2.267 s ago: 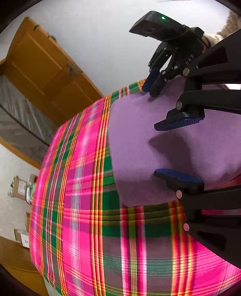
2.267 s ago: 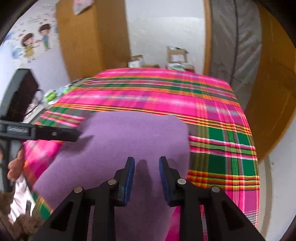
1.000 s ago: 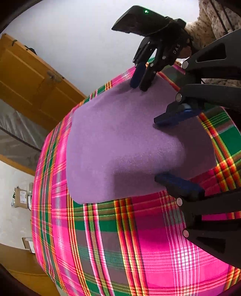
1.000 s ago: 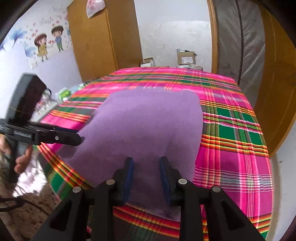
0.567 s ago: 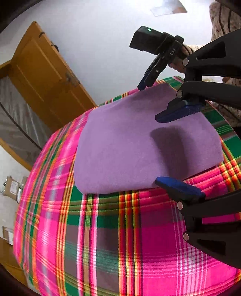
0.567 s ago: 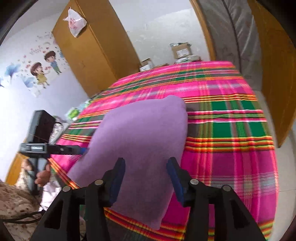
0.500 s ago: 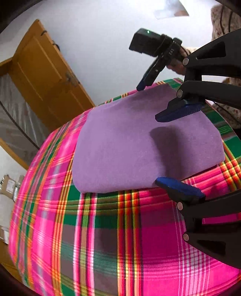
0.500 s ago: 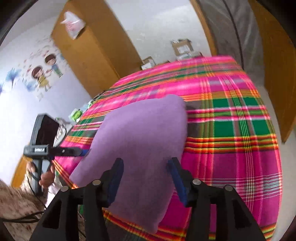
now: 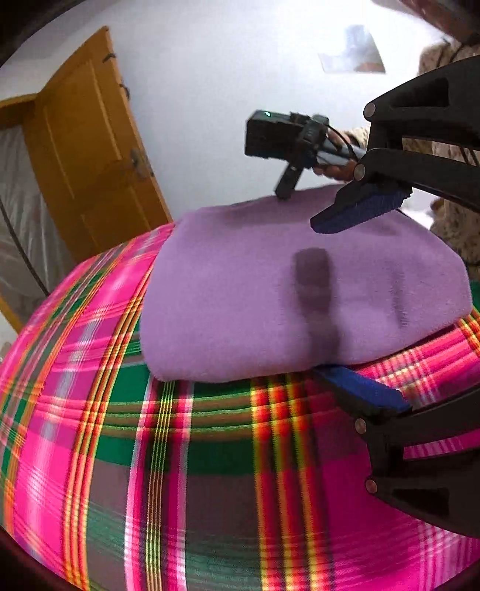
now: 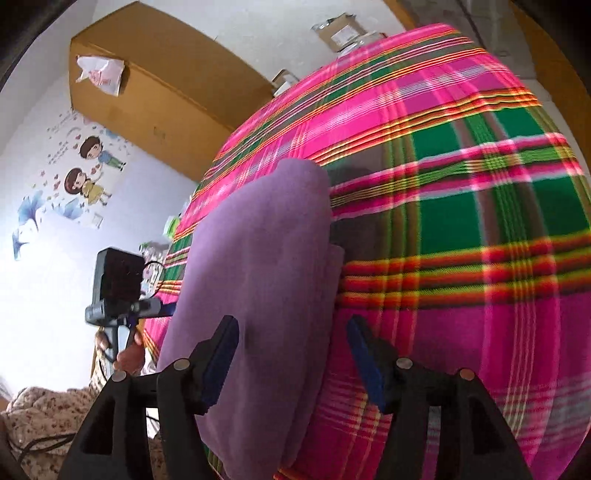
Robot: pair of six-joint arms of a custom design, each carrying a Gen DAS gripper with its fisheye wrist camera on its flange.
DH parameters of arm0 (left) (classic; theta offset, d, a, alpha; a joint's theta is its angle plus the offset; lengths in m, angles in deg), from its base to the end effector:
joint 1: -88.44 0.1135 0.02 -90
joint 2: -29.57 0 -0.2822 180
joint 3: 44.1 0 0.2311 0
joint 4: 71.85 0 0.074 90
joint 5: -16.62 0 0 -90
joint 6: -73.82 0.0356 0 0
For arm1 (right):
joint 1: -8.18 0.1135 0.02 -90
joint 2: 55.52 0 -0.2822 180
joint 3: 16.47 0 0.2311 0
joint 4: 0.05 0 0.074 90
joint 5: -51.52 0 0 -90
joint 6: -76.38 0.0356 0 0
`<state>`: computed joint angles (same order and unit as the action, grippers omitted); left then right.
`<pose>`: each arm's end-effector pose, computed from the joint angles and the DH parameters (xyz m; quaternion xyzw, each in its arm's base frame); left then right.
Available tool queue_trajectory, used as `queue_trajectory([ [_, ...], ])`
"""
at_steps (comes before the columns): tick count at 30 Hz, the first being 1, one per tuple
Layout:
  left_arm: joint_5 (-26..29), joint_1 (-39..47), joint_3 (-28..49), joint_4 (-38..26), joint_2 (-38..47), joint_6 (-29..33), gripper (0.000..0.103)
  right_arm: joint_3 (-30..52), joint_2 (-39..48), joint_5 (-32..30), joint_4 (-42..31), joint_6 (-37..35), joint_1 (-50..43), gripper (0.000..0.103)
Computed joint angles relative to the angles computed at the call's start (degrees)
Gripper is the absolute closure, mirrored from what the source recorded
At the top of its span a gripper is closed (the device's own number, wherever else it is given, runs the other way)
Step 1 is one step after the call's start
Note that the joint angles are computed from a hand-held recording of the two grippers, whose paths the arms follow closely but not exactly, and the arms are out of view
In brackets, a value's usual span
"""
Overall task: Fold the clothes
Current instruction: 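Tilt both open grippers and push them against the lilac stack's side edge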
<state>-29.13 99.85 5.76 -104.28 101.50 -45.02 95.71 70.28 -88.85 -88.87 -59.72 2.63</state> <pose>0.2053 0.0161 0.2139 -0.1958 0.8679 -0.3973 0.2248 0.3897 -0.0103 0.1935 -0.2685 0.8598 0.4235 0.0960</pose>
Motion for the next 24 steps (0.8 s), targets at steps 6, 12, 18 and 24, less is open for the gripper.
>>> queue_trajectory([
  [6, 2.9, -0.1, 0.4, 0.4, 1.5, -0.1, 0.025, 6.4, 4.6, -0.7, -6.6, -3.3, 1.5, 0.04],
  [12, 3.6, -1.5, 1.6, 2.3, 3.9, -1.9, 0.025, 10.8, 7.7, -1.5, -13.2, -6.5, 1.6, 0.031],
  [18, 3.3, -2.4, 1.8, 3.7, 4.6, -3.3, 0.024, 12.2, 8.4, -1.7, -13.3, -4.5, 2.2, 0.035],
  [24, 3.9, -0.5, -0.2, 1.3, 1.4, -1.3, 0.024, 9.8, 7.8, -2.5, -7.5, 2.2, 3.5, 0.059],
])
